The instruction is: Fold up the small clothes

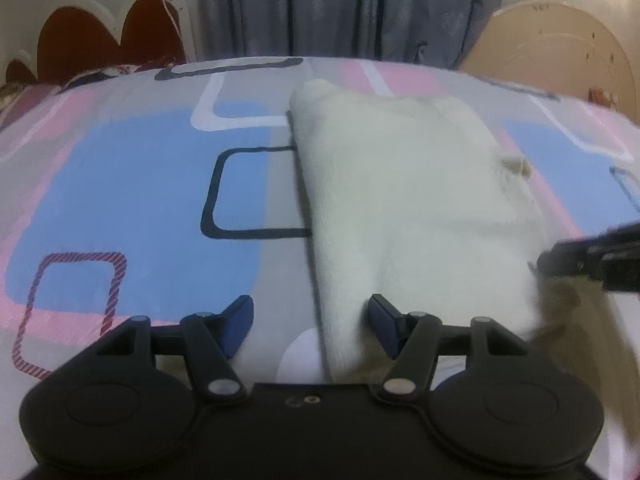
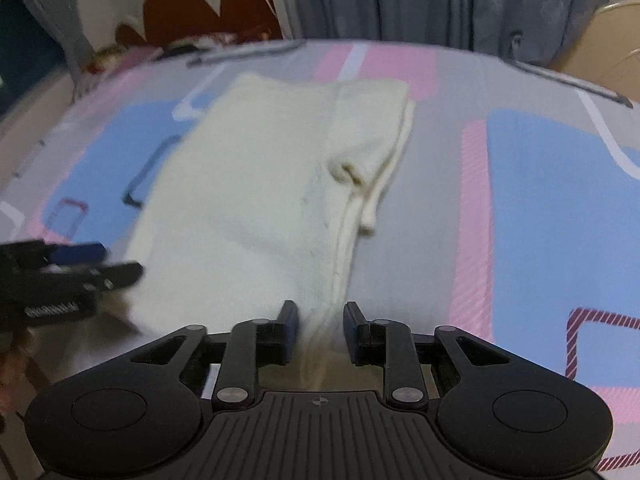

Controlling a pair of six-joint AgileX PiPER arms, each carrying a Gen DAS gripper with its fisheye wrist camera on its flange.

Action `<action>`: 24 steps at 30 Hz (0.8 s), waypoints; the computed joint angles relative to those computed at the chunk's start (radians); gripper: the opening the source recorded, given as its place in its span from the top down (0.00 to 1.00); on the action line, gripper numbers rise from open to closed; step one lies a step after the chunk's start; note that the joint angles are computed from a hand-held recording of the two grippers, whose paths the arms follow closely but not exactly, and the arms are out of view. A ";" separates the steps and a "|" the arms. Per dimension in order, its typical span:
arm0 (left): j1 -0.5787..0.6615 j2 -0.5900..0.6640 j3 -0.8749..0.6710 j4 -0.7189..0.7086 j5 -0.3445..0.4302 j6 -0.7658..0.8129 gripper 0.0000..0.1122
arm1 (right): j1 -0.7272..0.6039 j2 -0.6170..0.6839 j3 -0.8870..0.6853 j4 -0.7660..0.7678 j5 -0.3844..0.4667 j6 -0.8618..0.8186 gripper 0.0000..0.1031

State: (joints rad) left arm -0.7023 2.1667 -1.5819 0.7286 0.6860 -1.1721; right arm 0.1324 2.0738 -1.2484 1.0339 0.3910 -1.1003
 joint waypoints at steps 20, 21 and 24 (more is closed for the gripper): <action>-0.034 0.061 -0.103 0.012 0.145 -0.019 0.26 | 0.030 0.032 -0.009 -0.122 -0.038 0.104 0.75; -0.036 0.072 -0.124 0.009 0.174 -0.023 0.17 | 0.029 0.032 -0.012 -0.130 -0.035 0.114 0.75; -0.033 0.076 -0.162 -0.044 0.231 -0.014 0.10 | 0.024 0.029 -0.026 -0.176 -0.013 0.178 0.75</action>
